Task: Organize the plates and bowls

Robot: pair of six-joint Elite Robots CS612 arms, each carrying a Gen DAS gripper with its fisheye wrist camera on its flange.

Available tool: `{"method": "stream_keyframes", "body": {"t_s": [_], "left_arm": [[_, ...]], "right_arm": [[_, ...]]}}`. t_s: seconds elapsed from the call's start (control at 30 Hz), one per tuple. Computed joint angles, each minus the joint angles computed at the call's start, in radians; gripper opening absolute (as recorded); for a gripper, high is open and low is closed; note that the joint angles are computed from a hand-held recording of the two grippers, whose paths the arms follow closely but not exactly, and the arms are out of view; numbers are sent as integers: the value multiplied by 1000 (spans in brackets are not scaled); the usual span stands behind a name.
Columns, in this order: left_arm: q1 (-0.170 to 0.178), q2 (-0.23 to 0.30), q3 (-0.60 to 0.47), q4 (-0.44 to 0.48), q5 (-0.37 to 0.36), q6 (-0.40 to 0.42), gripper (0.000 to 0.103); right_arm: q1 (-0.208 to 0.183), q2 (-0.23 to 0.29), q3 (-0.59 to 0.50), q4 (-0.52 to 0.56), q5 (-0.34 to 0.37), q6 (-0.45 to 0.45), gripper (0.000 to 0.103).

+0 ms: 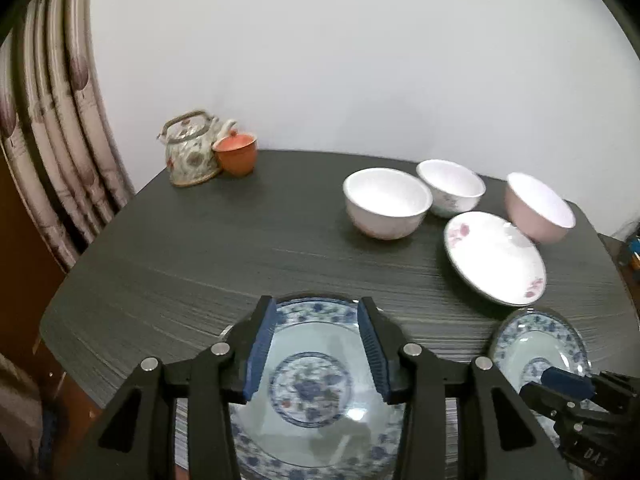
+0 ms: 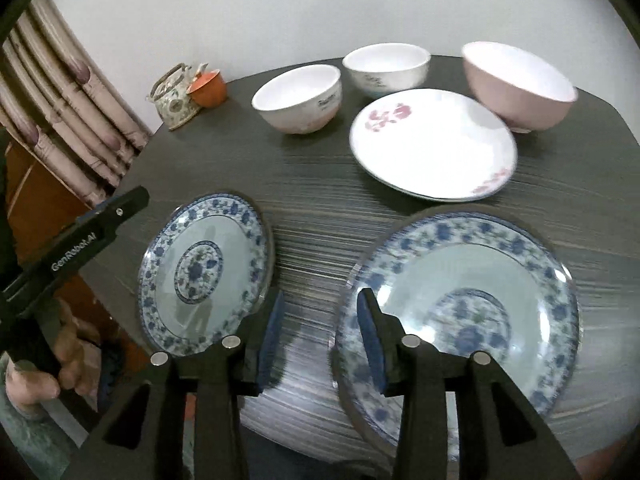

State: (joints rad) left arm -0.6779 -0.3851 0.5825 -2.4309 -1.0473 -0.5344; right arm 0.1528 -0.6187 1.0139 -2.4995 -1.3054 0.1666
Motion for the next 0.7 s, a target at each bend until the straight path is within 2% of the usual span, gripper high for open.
{"method": "stream_keyframes", "body": {"t_s": [0.23,0.37,0.57,0.7], "left_arm": [[-12,3,0,-35,-67,72,48],[-13,16,-31,31,-72,46,48],[-3,4,-15,12,-217,15,48],[-1,8,-27,-14,-329,20,48]], "right_arm": [[-24,-52,105,-95,7,33,37],[-38,-78,154,-130,13,26,37],[-65,-103,201,-161,9,1,37],[-91,-107,219,-169,41,41,38]]}}
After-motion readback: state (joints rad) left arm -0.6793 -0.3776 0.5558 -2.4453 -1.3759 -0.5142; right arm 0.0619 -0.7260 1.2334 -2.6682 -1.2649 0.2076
